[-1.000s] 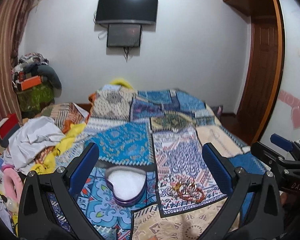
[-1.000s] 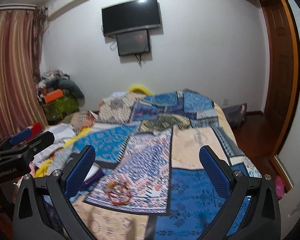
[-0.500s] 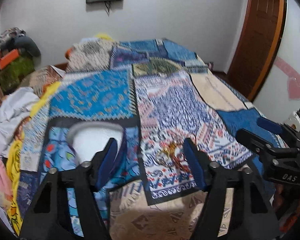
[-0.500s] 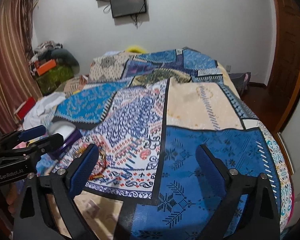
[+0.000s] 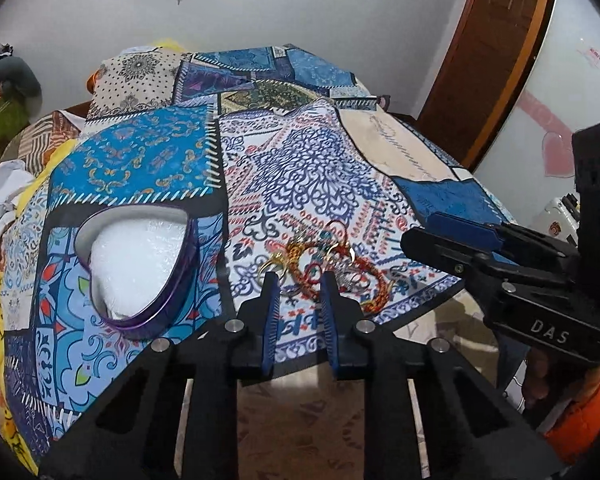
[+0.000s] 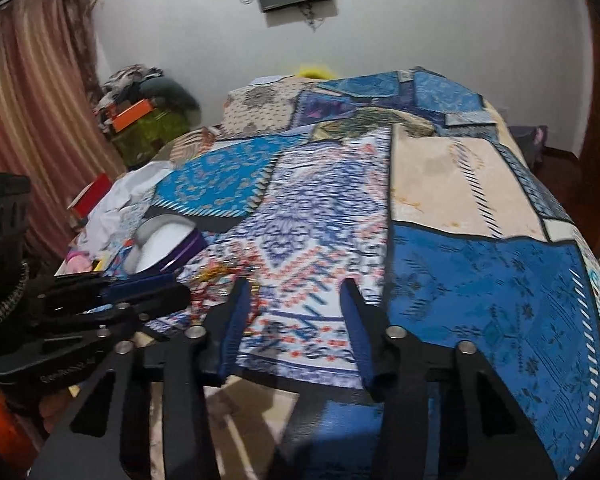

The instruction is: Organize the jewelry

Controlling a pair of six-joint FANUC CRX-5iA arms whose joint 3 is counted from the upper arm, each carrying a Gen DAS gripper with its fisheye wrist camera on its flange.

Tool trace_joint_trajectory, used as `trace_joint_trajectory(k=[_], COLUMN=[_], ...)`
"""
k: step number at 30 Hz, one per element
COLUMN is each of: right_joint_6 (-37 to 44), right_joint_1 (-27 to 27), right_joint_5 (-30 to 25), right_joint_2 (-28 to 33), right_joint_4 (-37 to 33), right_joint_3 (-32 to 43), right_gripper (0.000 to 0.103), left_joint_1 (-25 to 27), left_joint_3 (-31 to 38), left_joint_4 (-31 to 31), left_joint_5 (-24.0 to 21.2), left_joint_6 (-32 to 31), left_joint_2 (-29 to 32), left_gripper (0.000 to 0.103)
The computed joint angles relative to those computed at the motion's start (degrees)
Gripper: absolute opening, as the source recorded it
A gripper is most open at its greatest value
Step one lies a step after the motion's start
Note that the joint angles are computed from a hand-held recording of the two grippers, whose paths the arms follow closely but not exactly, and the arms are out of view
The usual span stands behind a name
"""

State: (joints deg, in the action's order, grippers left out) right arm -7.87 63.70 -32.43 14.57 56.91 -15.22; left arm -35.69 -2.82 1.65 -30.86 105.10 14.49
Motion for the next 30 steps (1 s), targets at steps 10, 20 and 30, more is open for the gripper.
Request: trace_joint_trajectory(k=[10,20,30], right_joint_6=[18.8,25.5,26.5], right_joint_1=[1.1,1.2,1.5], right_joint_5=[1.3,-2.4,-4.5], right_joint_2=[4.8,6.9,8.7], right_joint_4=[-15.5,-22.9,-21.4], right_joint_3=[8.6,13.2,14.9], right_gripper=[0.02,0.02,0.018], left_joint_1=[1.3,1.7,2.7], left_joint_3=[-3.7,-5.2,-6.3], left_joint_4=[0.8,3.6,5.2], left_joint_5=[1.4,2.5,2.4], left_joint_6=[0.4,-1.4,-1.3], left_joint_2=[-2.8,-2.8,-3.2], left_gripper=[0.02,0.02,0.02])
